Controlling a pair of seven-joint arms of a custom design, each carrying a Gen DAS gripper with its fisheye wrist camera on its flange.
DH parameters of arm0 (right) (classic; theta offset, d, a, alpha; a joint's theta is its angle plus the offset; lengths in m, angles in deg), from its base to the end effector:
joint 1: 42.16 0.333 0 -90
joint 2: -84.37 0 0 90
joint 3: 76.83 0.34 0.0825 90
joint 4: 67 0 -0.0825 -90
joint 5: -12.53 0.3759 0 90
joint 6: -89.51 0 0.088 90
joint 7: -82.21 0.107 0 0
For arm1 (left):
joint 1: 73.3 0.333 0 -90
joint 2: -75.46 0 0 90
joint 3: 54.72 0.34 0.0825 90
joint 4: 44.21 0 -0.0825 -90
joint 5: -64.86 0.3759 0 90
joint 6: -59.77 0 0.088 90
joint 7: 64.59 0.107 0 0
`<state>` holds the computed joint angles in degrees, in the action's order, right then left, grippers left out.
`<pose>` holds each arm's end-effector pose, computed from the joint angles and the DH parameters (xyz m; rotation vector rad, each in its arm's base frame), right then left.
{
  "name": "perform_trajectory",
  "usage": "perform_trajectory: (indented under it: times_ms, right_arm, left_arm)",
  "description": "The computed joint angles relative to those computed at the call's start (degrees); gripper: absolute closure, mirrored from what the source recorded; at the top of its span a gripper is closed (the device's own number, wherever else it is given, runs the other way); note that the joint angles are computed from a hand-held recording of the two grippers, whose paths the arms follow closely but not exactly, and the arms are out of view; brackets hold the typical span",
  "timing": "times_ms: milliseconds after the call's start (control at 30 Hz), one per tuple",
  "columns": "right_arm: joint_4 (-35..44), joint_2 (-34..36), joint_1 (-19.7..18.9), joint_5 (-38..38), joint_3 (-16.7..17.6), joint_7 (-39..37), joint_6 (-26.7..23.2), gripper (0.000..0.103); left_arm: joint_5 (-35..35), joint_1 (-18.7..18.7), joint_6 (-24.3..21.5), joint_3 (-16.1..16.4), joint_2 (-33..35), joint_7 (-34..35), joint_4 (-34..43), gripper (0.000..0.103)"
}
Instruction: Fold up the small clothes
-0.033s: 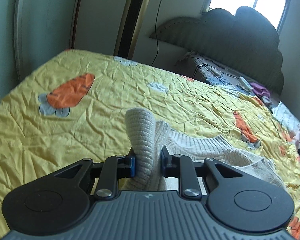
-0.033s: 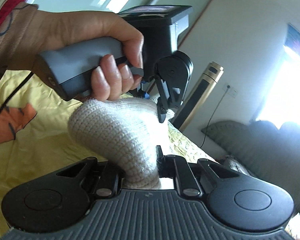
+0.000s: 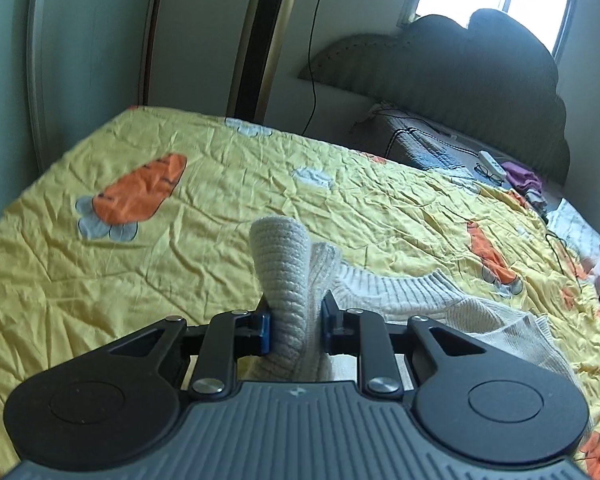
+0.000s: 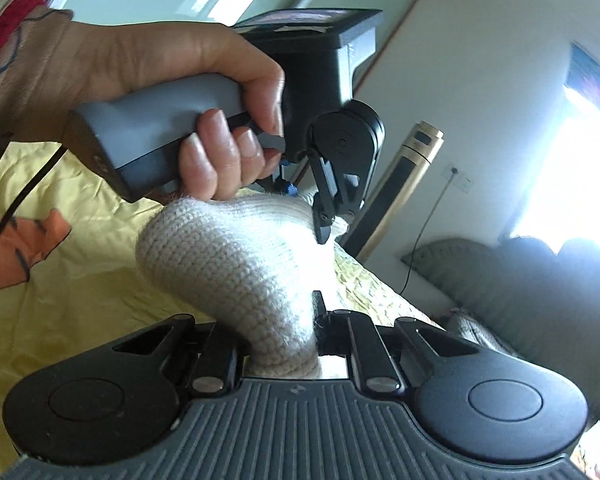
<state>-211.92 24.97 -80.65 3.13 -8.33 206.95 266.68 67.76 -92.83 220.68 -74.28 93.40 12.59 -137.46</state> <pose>0.3342 0.3310 0.4970 -1.7855 1.1810 -1.4854 0.5628 -0.4134 0.5808 -1.4241 2.2299 -1.2112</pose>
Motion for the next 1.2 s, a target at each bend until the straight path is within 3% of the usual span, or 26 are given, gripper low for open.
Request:
perform_trajectory:
  times_ms: [167,300,567,967,1200]
  right_arm:
    - [-3.55,-1.2,3.92,1.28,-3.13,2.07,-0.16,0.088]
    - [-5.92,-1.21,4.75,1.41,-6.02,2.76,1.74,0.089]
    - [-10.36,-5.67,7.1,1.97,-8.49,4.73,1.99,0.089]
    - [-17.0,-11.23,12.32,1.28,-13.51,8.2,-1.38,0.089]
    - [-20.54,-13.56,15.4,0.0,-16.78,11.14,-4.02,0.089]
  left_arm:
    - [4.46,-2.91,-0.65,1.71,-0.44,-3.56,1.29,0.081]
    - [9.52,-5.5,-0.73,3.14,-0.62,-6.81,2.32,0.081]
    - [16.69,-9.38,-1.9,3.94,0.36,-11.73,5.56,0.081]
    - [20.2,-14.67,-3.06,3.2,4.42,-13.41,11.87,0.081]
    - [21.45,-18.74,-6.06,3.4,8.48,-13.21,17.4,0.081]
